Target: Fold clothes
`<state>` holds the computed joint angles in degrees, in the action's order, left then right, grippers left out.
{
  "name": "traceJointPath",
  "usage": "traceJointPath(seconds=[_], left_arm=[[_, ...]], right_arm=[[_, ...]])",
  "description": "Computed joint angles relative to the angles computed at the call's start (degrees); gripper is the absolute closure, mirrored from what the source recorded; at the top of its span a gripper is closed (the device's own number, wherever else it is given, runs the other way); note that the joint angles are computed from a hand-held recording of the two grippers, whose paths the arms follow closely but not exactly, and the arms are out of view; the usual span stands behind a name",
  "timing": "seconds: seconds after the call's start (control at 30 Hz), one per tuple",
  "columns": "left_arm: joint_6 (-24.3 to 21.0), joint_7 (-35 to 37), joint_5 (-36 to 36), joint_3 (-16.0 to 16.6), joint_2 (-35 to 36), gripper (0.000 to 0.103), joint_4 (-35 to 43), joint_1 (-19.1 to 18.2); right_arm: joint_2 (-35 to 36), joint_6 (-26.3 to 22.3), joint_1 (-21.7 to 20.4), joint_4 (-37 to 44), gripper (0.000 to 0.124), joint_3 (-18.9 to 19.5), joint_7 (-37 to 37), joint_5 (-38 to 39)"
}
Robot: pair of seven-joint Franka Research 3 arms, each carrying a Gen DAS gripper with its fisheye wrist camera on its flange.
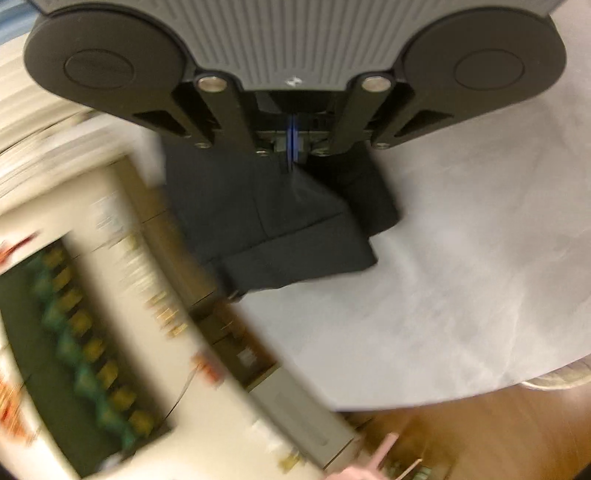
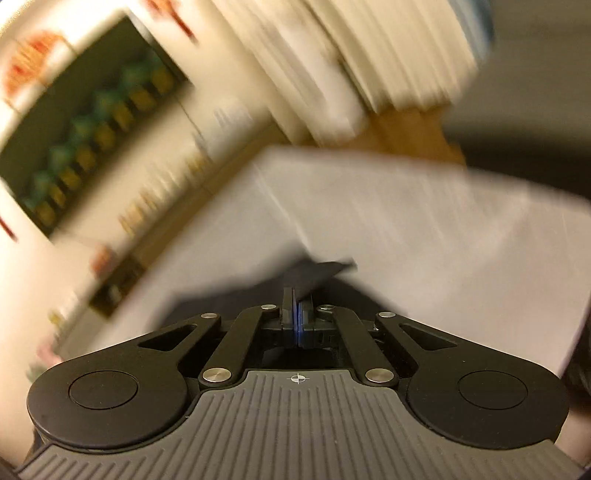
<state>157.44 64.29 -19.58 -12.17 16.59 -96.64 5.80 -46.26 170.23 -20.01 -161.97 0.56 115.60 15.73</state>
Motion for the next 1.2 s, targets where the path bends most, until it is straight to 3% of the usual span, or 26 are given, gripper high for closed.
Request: traceJointPath(seconds=[0.17,0.27,0.33,0.4,0.47,0.53,0.57,0.63,0.83,0.93,1.0,1.03,1.07,1.17,1.2], left_arm=[[1.67,-4.05,1.36,0.85,0.26,0.102,-0.6,-0.43],[7.04,-0.22,-3.77,-2.22,-0.45,0.102,-2.07,1.49],[6.1,-2.58,-0.87,-0.52,-0.05,0.102,-1.83,0.11],[3.53,-6.22,3.0,1.37,0.38,0.102,-1.35,-1.34],[1.27,-8.98,6.11,2.43,0.83,0.102,-0.8,-2.17],[1.87,-8.36,6.1,1.59,0.67,0.1,-0.88,-1.58],[2.17,-8.0,6.02,1.25,0.58,0.1,-0.91,-1.36],[1.9,-8.01,6.71,1.23,0.55,0.098,-0.81,-1.39],[0.0,-6.95,7.72,1.08,-0.03,0.095,-1.38,-1.45],[-0.65,-6.38,8.48,1.26,-0.14,0.094,-1.43,-1.81],[-1.01,-6.94,9.69,1.72,-0.07,0.094,-1.12,-2.42],[-1.19,-7.22,10.31,1.91,-0.04,0.094,-0.96,-2.69],[-1.38,-7.51,10.93,2.08,0.0,0.094,-0.81,-2.94],[-2.0,-9.15,12.6,2.76,-0.79,0.095,-1.5,-3.52],[-2.23,-9.79,13.15,2.98,-1.16,0.095,-1.85,-3.68]], right_arm=[[-0.91,-4.47,0.87,-0.22,0.124,-0.98,-1.15,-0.8],[-2.8,-0.57,2.34,-1.55,0.124,-1.29,-2.8,-0.76],[-3.27,2.72,2.94,-1.91,0.124,-0.24,-4.99,1.34],[-2.96,-2.17,-0.21,-0.6,0.123,2.08,-2.15,-2.23],[-1.35,-6.99,1.57,0.7,0.115,-0.55,-2.63,-0.73],[-0.72,-7.4,2.26,0.83,0.104,-1.5,-2.2,-0.22],[-0.88,-7.01,0.76,0.69,0.083,-0.06,-0.93,-0.87],[-1.29,-6.32,-2.28,0.4,0.059,2.83,1.96,-2.51],[1.92,-8.11,-9.97,3.27,0.055,10.62,7.68,-12.2],[5.71,-10.17,-12.11,5.9,0.053,12.56,8.83,-17.53],[7.25,-9.6,-12.01,6.79,0.06,12.95,8.28,-20.98],[8.25,-9.67,-10.97,7.5,0.093,12.33,7.32,-22.12],[9.58,-9.07,-8.71,8.12,0.114,10.57,5.72,-22.32],[13.0,-3.89,-1.87,10.25,0.117,4.77,-0.04,-21.33],[13.64,-0.05,0.03,10.36,0.118,3.14,-2.5,-20.13]])
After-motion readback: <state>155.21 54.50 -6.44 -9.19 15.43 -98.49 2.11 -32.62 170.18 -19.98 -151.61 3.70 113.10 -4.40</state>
